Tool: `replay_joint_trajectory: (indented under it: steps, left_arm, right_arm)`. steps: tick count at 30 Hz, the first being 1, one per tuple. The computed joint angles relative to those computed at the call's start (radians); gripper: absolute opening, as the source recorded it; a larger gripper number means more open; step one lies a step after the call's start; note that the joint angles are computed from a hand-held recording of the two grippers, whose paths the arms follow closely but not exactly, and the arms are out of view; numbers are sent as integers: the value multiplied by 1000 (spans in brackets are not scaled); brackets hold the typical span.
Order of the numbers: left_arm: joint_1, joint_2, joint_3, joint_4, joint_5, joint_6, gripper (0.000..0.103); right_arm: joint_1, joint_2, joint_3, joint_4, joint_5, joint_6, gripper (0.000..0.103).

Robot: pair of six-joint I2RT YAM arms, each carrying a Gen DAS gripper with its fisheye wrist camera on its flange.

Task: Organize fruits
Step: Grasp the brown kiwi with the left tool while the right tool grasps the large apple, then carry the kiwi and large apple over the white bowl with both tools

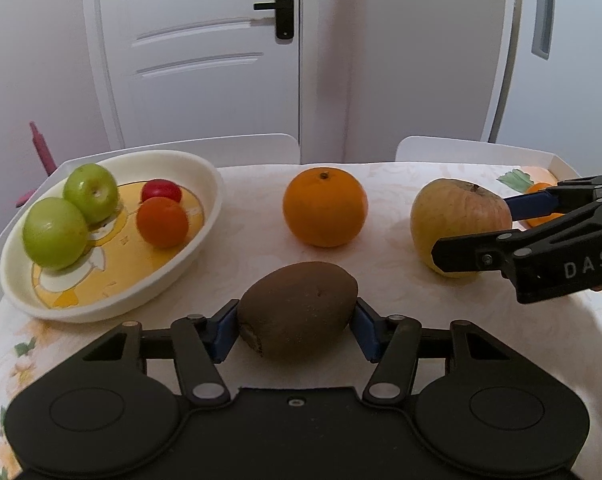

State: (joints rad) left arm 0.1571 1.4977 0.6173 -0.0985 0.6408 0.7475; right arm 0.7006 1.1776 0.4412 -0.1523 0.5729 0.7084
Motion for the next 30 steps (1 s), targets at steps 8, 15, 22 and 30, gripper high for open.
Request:
replay_joint_trajectory:
  steps: [8,15,22,30]
  left_arm:
    - [72,-21,9,-43,32,19,62]
    - [124,-30,24,-77,57,43,62]
    - [187,-45,61,-143,94,77,62]
    - [257,-47,168,-269,147,117,62]
  right_arm:
    - [5,58,23,15,20,6,103]
    - [27,92,54,-25,71,23,89]
    - [65,89,103,-73,97,44,89]
    - [131,118,243,-176,141,66,89]
